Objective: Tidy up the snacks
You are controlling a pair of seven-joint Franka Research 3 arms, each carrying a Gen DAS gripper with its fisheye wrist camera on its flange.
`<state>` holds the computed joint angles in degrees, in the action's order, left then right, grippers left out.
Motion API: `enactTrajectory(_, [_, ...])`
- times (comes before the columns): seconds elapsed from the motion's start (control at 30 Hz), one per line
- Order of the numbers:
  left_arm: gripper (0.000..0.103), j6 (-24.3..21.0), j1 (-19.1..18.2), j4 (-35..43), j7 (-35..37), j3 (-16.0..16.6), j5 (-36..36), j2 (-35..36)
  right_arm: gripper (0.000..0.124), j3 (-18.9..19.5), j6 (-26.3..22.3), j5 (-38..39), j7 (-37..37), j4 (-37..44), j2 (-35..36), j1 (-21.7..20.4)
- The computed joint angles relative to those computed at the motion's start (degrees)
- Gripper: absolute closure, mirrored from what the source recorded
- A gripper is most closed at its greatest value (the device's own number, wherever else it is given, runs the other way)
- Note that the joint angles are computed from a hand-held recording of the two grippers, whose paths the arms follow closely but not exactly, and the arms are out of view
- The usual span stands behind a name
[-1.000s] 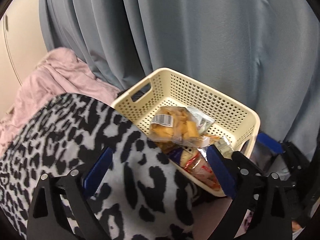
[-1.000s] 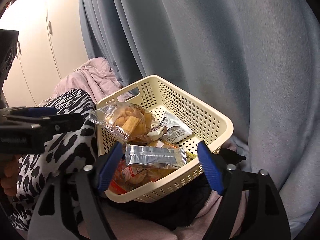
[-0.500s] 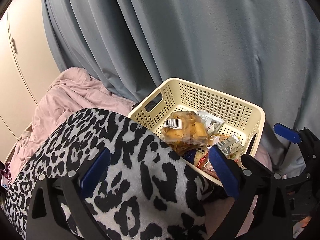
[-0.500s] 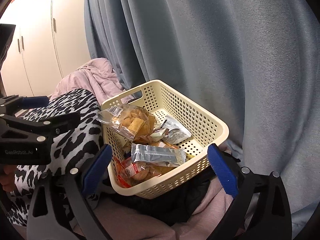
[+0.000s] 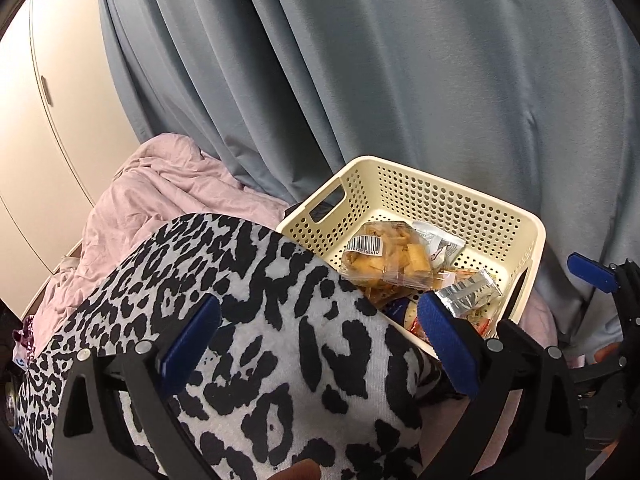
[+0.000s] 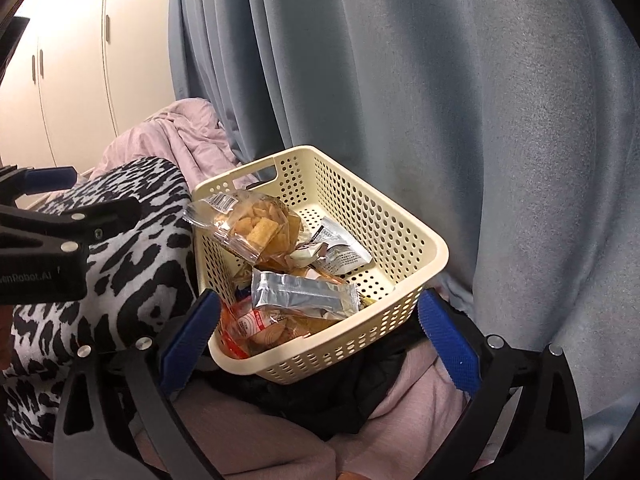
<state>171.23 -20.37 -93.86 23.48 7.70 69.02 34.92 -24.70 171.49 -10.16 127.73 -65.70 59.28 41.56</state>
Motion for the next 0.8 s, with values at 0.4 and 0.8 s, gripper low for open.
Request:
enactTrajectory(0.4, [0.005,-3.18,-0.82,0.75,-3.81,0.23,5.31,0.10,0.024,-4.86,-0.45,-2.93,4.12,-0.09,0.83,2.99])
enactTrajectory(0.8, [0.005,-6.10,0.40,1.93,-3.75,-2.37,7.98,0.41,0.024,-6.81,-0.05,-4.63,6.66,-0.27,1.25,3.84])
